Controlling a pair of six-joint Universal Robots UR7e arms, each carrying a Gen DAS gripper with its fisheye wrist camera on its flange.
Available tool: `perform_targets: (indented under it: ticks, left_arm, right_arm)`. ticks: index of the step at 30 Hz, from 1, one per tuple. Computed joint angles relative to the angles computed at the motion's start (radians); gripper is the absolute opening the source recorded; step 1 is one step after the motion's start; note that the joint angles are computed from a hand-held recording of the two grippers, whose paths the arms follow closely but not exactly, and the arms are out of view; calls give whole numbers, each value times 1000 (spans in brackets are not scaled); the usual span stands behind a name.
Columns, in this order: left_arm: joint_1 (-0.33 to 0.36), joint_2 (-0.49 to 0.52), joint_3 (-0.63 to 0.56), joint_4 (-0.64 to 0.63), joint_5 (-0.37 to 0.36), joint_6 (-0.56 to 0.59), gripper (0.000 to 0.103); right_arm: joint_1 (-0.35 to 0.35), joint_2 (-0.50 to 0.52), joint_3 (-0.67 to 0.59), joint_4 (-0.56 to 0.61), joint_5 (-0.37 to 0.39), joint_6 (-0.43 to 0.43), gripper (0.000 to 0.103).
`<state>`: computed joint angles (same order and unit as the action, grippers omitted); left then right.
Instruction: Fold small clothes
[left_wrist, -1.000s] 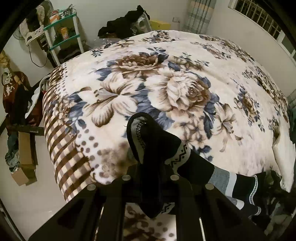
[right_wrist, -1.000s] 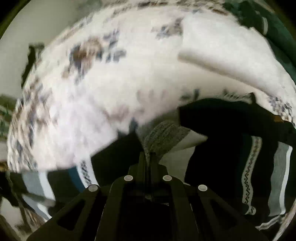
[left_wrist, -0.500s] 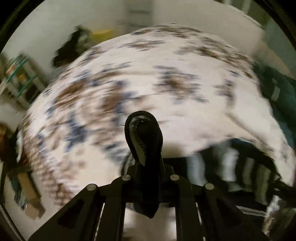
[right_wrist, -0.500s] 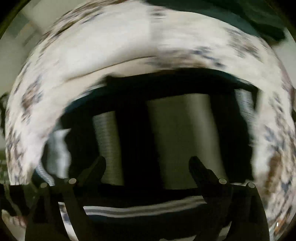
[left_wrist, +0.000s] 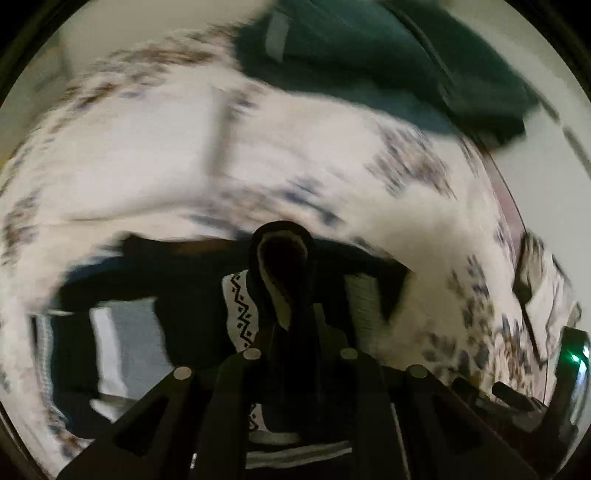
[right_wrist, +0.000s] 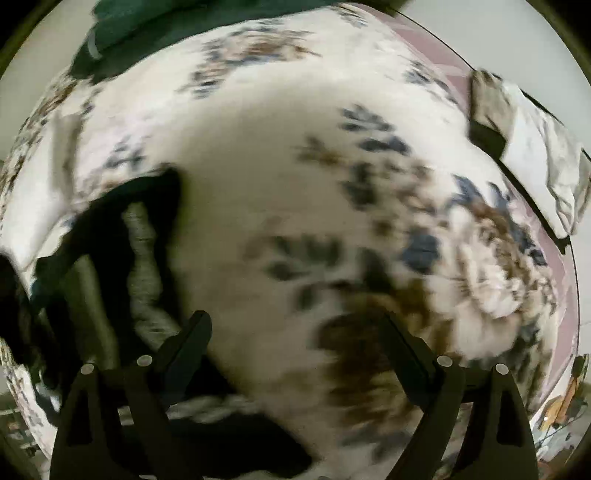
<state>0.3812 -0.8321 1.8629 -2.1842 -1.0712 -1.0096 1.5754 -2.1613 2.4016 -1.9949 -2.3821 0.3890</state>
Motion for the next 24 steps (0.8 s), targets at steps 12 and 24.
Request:
perform_targets:
  ticks: [12, 24]
  left_arm:
    - [-99, 23, 51, 137, -19, -191, 87]
    - [-314, -357, 430, 637, -296, -775, 87]
  right_arm:
    - [-837, -359, -94, 191, 627, -671, 93]
    - [-499, 319, -291, 35, 819, -479, 85]
